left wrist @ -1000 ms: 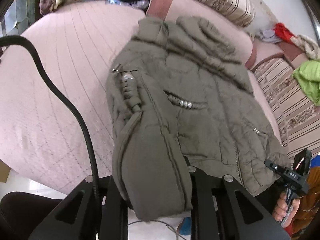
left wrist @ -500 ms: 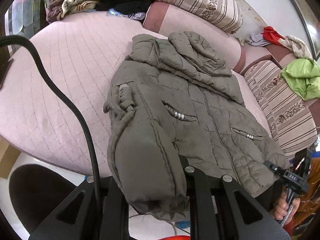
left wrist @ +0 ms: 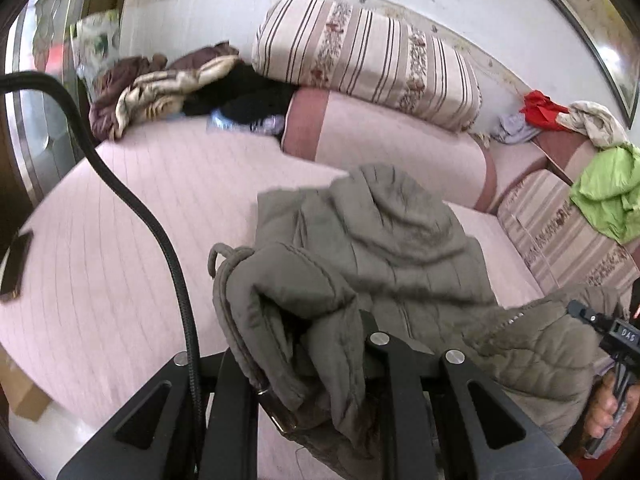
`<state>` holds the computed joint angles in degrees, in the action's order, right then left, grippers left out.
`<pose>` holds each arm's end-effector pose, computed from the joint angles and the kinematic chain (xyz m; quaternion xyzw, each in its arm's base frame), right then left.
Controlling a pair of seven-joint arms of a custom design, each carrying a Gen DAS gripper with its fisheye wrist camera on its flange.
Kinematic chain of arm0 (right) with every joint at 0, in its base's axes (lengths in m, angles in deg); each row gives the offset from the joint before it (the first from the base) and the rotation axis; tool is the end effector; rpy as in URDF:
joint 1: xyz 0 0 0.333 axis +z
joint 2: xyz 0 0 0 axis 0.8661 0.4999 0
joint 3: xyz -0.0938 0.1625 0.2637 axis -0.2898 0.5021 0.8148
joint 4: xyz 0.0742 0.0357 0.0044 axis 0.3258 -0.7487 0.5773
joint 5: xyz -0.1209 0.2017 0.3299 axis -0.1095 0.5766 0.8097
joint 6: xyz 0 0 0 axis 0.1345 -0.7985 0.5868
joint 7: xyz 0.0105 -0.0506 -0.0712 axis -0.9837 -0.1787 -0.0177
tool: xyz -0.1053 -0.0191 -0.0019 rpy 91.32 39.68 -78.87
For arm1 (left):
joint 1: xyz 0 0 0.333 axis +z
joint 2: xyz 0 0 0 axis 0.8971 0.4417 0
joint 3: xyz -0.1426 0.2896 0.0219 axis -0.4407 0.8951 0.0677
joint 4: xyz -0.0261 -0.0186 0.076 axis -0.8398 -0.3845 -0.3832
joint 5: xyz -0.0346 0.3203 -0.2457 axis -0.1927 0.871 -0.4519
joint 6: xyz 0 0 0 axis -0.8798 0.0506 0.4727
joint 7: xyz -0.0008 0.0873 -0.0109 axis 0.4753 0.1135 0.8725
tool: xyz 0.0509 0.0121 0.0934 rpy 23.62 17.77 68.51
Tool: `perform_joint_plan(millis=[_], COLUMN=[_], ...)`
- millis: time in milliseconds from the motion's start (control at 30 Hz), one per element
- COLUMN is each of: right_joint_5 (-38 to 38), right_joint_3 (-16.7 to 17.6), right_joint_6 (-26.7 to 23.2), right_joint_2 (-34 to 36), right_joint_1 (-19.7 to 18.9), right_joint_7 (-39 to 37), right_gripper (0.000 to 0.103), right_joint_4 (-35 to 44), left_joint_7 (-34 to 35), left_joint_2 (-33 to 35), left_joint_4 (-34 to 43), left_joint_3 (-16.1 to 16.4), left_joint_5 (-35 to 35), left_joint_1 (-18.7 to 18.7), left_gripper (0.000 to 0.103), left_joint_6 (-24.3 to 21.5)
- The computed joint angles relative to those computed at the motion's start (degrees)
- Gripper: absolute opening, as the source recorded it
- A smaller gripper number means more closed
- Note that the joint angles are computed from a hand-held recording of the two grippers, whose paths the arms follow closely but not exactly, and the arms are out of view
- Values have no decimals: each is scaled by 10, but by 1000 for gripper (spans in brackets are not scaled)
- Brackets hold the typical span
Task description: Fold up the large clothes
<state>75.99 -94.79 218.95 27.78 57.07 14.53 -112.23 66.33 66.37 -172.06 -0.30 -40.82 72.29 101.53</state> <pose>0.5401 -0.1032 0.4966 -0.6754 0.5685 -0.0320 0.4686 0.4748 -0.1566 0.5258 -0.7246 0.5443 -0.3488 0.2387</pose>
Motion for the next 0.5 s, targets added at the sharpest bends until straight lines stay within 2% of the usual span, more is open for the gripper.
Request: perform_joint_plan(millis=[100, 267, 367, 500], right_joint_5=[1, -14, -40, -95], right_joint_3=[11, 32, 51, 78], right_joint_6=[20, 47, 56, 58], right_joint_2=[25, 86, 137, 230], right_joint_1=[6, 7, 3, -7], right_joint_7=[16, 63, 110, 199], right_gripper=[22, 22, 22, 23], right_joint_4=[40, 127, 200, 320], left_joint_7=[-20, -74, -104, -106], left_joint_2=[34, 128, 202, 300], left_joint_4=[49, 173, 266, 382], left_joint_3=[-18, -19, -11, 20], left_joint_5=[38, 133, 190, 216], left_joint_1=[31, 42, 30, -5], left_gripper=[17, 17, 17, 17], left_joint_6=[-14, -65, -112, -170])
